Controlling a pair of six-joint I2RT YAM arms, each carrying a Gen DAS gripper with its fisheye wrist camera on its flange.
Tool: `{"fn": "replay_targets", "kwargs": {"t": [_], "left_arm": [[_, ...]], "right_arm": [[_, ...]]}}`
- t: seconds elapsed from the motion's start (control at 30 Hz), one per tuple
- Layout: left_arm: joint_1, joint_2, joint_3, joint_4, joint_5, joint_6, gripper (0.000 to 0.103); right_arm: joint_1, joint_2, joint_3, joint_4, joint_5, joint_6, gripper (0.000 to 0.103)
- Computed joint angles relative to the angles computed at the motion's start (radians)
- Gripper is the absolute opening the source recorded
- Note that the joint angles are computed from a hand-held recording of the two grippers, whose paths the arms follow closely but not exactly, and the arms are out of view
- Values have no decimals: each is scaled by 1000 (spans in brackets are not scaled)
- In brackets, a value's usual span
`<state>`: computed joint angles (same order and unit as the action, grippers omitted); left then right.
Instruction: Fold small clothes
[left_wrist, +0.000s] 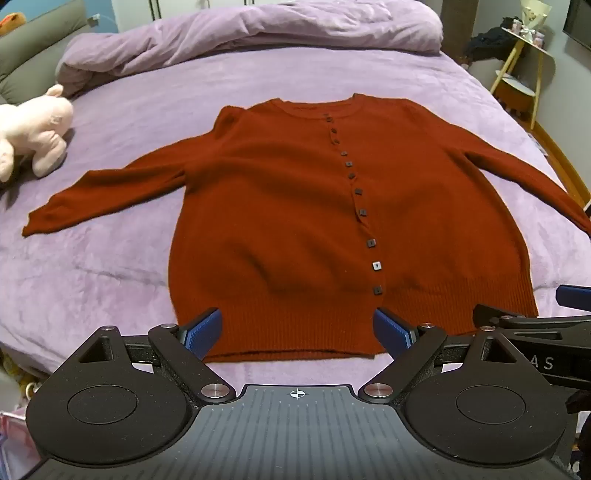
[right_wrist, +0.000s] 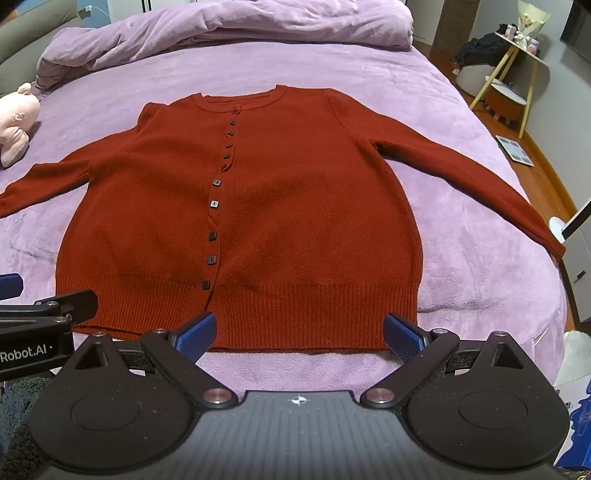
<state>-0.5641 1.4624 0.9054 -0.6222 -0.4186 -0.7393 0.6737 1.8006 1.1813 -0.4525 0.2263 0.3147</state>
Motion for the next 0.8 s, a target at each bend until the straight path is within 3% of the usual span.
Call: {"fn": "replay_targets", "kwargs": {"t": [0.8], "left_arm": [[-5, 14, 18, -19, 1, -8, 93]], "right_arm": [[-3, 0, -3, 3, -5, 0, 97]]}}
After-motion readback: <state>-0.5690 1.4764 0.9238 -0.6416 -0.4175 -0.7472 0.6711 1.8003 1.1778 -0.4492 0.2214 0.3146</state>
